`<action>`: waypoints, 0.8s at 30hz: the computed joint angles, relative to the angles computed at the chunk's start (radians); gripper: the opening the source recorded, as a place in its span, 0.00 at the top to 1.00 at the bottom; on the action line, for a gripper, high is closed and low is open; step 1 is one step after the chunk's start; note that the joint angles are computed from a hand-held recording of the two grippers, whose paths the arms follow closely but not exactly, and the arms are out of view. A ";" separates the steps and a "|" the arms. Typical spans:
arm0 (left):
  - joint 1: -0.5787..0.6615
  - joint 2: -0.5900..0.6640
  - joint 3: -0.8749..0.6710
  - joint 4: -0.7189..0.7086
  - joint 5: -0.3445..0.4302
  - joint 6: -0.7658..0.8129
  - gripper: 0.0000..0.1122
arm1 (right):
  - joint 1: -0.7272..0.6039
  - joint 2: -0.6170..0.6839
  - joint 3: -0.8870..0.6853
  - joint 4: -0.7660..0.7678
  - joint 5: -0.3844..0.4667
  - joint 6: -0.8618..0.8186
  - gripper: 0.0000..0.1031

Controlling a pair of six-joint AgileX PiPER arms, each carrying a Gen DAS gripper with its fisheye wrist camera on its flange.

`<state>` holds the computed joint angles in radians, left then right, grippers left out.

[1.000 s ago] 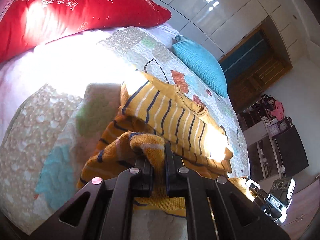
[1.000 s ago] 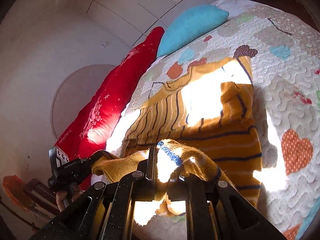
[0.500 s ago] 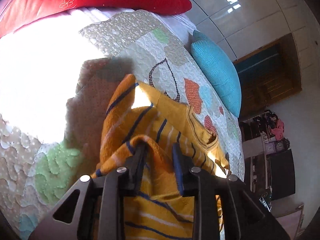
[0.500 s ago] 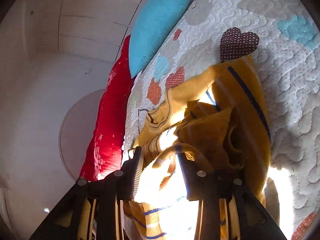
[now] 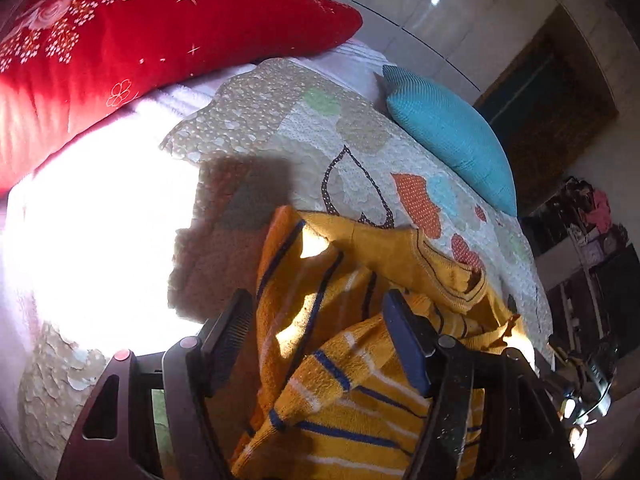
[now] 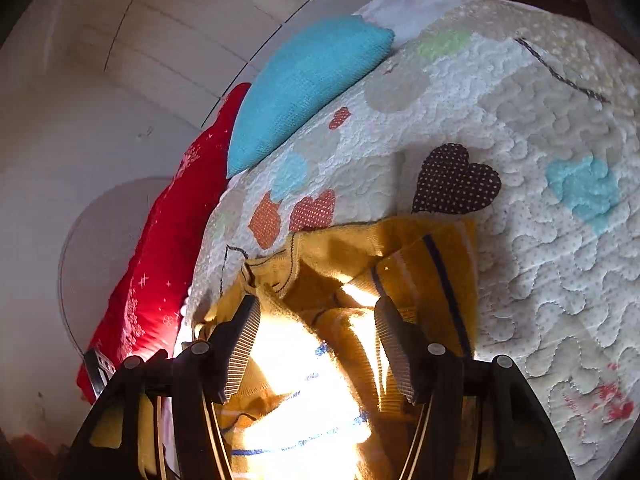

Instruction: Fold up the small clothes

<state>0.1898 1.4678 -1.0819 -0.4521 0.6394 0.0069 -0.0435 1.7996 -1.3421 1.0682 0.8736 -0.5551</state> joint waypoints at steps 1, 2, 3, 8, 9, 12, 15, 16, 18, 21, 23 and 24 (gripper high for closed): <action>-0.018 0.003 -0.001 0.007 0.003 0.028 0.33 | 0.026 -0.003 -0.020 -0.046 -0.002 0.000 0.36; -0.029 0.010 0.000 -0.007 0.008 0.072 0.32 | 0.055 -0.003 -0.044 -0.105 -0.007 0.011 0.34; -0.042 0.022 -0.006 -0.014 0.019 0.105 0.31 | 0.090 0.002 -0.070 -0.171 -0.018 0.031 0.31; -0.158 0.084 -0.045 0.224 0.007 -0.019 0.32 | 0.203 0.046 -0.138 -0.398 -0.069 0.099 0.50; -0.169 0.111 -0.072 0.275 0.036 -0.051 0.56 | 0.214 0.057 -0.151 -0.428 -0.065 0.107 0.90; -0.117 0.142 -0.120 0.207 0.085 -0.019 0.96 | 0.206 0.080 -0.173 -0.410 -0.051 0.106 0.93; -0.081 0.151 -0.144 0.163 0.077 -0.012 0.96 | 0.184 0.074 -0.165 -0.412 -0.091 0.147 0.94; -0.083 0.171 -0.161 0.169 0.080 -0.026 0.96 | 0.176 0.083 -0.171 -0.426 -0.099 0.174 0.94; -0.100 0.212 -0.183 0.217 0.080 -0.082 0.96 | 0.161 0.120 -0.184 -0.435 -0.101 0.216 0.94; -0.083 0.241 -0.177 0.180 0.060 -0.109 0.89 | 0.146 0.160 -0.188 -0.403 -0.109 0.239 0.94; -0.026 0.241 -0.153 0.036 0.059 -0.043 0.84 | 0.117 0.176 -0.190 -0.334 -0.092 0.228 0.94; 0.010 0.240 -0.140 -0.055 0.070 0.014 0.83 | 0.101 0.186 -0.199 -0.302 -0.068 0.220 0.91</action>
